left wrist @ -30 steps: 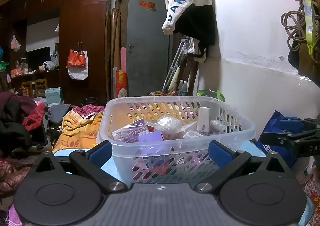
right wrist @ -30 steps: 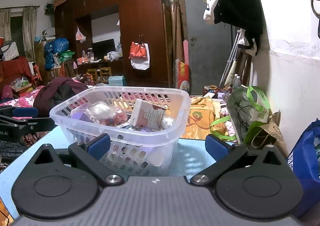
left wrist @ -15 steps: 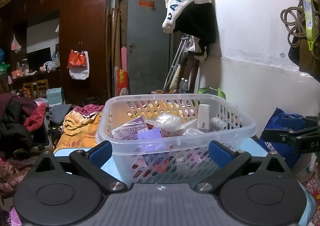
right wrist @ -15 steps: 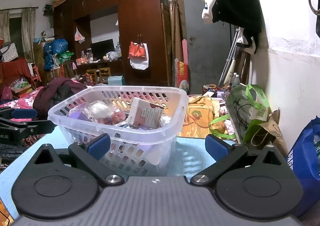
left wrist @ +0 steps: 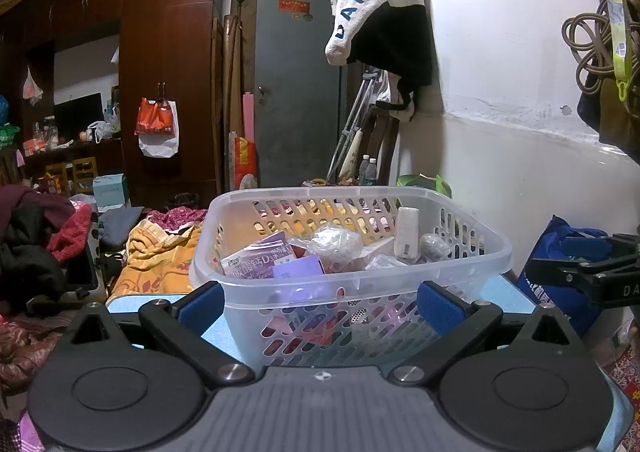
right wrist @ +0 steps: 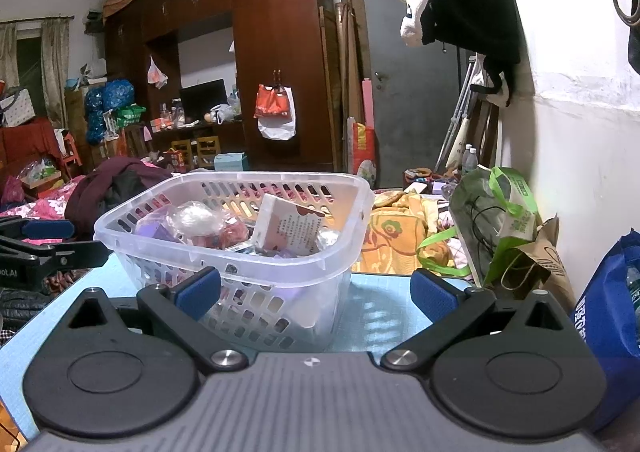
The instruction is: Organize objects
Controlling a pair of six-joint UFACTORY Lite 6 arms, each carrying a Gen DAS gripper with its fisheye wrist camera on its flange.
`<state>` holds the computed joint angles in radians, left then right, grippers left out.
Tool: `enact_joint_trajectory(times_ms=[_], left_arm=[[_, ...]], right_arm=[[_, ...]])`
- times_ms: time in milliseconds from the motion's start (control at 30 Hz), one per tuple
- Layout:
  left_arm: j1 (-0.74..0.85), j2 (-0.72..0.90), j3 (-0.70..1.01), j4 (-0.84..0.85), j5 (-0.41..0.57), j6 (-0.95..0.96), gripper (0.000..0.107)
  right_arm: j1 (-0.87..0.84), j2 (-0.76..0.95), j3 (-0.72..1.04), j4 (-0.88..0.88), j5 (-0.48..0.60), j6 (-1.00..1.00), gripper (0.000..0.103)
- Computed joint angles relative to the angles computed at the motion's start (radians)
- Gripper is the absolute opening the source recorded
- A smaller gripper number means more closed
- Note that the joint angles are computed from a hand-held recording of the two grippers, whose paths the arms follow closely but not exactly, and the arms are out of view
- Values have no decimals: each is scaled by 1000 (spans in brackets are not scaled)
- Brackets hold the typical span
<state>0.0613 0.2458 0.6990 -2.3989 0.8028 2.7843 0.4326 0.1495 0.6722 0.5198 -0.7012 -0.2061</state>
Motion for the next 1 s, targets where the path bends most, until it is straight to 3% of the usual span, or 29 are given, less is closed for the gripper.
enact_joint_trajectory(times_ms=[1000], left_arm=[[-33,25,31,-22,-25,-8,103]], right_arm=[[1,-22,-18,15,8,-18,103]])
